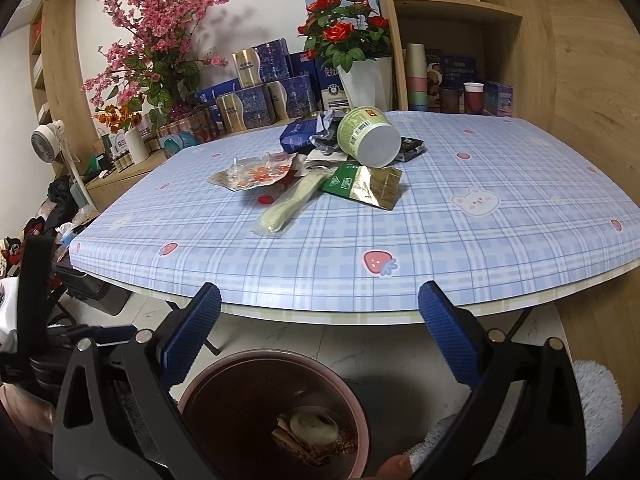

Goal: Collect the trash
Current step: 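Move the left tool back to the table and grasp the flowered plastic wrapper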

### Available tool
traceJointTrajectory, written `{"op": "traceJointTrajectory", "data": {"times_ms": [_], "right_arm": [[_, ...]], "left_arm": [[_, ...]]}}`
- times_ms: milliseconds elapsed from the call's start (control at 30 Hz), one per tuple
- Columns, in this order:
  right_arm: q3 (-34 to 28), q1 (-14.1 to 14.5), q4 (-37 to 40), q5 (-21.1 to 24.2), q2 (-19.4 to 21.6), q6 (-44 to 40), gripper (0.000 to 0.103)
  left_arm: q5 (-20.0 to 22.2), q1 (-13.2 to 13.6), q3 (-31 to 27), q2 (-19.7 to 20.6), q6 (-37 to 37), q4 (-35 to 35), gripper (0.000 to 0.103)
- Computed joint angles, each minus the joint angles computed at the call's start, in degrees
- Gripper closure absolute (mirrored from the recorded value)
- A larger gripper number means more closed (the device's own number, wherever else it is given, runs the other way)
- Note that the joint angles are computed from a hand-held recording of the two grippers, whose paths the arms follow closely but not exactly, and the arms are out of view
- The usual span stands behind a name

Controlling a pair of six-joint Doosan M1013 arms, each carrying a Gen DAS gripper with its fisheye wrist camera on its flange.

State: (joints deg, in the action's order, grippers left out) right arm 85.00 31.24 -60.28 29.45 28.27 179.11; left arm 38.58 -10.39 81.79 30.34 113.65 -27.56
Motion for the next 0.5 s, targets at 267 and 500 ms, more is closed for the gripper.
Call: {"op": "traceJointTrajectory", "data": {"times_ms": [267, 500], "right_arm": [[0.0, 0.0, 0.7, 0.9, -0.1, -0.1, 0.006], [-0.3, 0.2, 1.2, 1.5, 0.1, -1.0, 0.006]], "left_arm": [[-7.8, 0.3, 2.3, -1.8, -2.0, -0.2, 0.013], [-11.8, 0.4, 3.8, -2.8, -0.7, -1.3, 0.012]]}}
